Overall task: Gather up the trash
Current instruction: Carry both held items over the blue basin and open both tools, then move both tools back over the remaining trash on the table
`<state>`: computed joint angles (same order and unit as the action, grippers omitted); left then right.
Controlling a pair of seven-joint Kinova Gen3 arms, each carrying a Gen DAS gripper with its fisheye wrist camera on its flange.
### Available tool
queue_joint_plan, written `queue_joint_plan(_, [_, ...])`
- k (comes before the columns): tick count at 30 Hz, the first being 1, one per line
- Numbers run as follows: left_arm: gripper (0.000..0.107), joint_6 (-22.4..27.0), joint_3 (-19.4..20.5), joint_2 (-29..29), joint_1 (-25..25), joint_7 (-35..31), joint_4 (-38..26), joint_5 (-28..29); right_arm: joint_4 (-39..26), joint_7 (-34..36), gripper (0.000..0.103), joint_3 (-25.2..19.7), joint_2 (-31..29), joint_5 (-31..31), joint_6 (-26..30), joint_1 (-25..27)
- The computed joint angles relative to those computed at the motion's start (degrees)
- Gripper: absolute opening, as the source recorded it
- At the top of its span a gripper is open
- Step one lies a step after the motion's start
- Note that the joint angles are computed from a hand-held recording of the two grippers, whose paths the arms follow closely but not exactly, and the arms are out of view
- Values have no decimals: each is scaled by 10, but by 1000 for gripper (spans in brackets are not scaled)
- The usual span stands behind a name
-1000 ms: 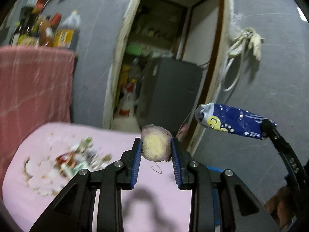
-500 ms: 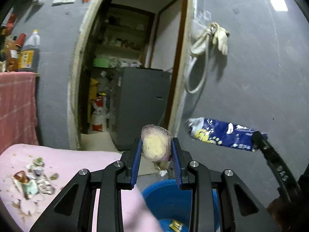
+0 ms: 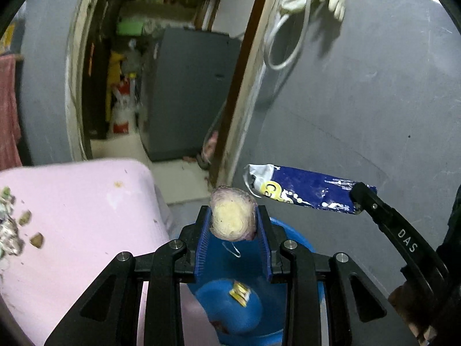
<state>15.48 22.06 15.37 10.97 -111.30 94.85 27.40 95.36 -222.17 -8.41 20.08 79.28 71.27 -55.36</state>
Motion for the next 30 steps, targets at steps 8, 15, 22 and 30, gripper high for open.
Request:
queue_joint_plan(8, [35, 99, -44, 41, 29, 45, -64, -20, -8, 35, 12, 6, -3, -50, -76, 39])
queue_joint_plan(15, [53, 84, -42, 27, 14, 55, -46, -11, -5, 37, 24, 15, -4, -41, -96, 36])
queue_joint_plan(22, [64, 45, -69, -5, 23, 86, -17, -26, 0, 34, 36, 13, -4, -17, -103, 30])
queue_joint_plan(30, [96, -90, -53, -74, -14, 99, 83, -23, 2, 31, 85, 6, 9, 67, -59, -2])
